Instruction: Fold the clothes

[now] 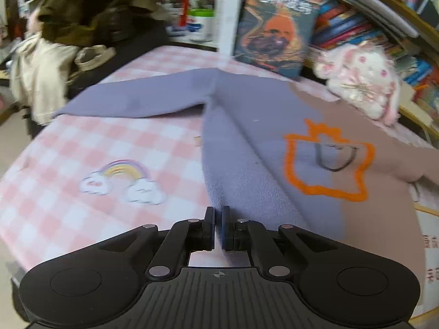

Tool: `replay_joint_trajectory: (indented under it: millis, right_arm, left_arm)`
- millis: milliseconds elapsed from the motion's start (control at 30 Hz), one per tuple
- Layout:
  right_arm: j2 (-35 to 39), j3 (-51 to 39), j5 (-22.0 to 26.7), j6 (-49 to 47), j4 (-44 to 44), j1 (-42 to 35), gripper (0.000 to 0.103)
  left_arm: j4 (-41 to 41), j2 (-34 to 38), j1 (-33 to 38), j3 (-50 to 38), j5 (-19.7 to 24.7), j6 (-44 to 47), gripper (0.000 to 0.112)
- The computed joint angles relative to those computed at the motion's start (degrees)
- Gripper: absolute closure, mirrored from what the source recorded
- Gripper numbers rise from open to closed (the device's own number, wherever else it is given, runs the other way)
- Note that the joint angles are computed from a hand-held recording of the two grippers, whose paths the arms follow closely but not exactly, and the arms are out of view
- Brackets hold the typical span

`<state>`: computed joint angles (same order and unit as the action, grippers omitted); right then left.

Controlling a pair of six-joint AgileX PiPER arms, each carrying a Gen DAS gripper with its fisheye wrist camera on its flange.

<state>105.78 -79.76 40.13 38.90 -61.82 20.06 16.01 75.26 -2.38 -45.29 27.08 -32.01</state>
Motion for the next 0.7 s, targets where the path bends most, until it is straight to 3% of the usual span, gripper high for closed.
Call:
replay_joint_trajectory:
  millis: [33,100,133,167,233,333,433,567,600,700]
  right_arm:
    - [2.6,-1.8,0.9,-0.6,-0.7,-0.4,0.097]
    - [7.8,-5.3,4.2,0.2,-3.1,-0.6,0.076]
    - [8.7,-5.8,4.8,0.7,-3.1,-0.8,0.056]
    - [7.6,-4.8,3.0,1.4,-1.3,-1.3,0.053]
    - [4.0,-1.8,-2.9,-0.7,7.8,-2.8,0.052]
    - [0.2,2.1,-7.7,-7.5,23.0,-3.8,0.052]
    - [-3.9,7.3,-11.6,-10.5,34.2,-3.1,0.052]
    - [-8.6,12.8,-13.3,-13.4,42.1,-1.2,0.052]
    - [-9.5,13.7,-13.3,-13.1,42.7,-0.5,0.052]
    - [-11.2,16.1,-14.0,-12.0,43.3,2.1,0.052]
  left_arm:
    - [0.4,-0.1,0.3,0.1,0.6,0.1,0.109]
    - [3.6,-0.5,0.0,0.8,2.1,-1.8,0.109]
    - [4.3,-0.6,0.0,1.1,2.6,-2.4,0.109]
    - [5.0,-0.8,0.3,1.4,3.1,-3.1,0.109]
    - [5.9,-0.9,1.2,2.0,3.9,-3.9,0.108]
    - [6.8,-1.1,3.1,1.7,4.6,-2.9,0.107]
    - [8.3,-1.4,4.9,1.1,4.9,-1.9,0.106]
    - [6.9,-1.9,6.8,0.5,3.5,0.9,0.103]
    - [5.4,-1.9,6.8,0.4,2.7,2.2,0.097]
    - [3.0,-1.2,5.8,-0.1,0.9,4.3,0.066]
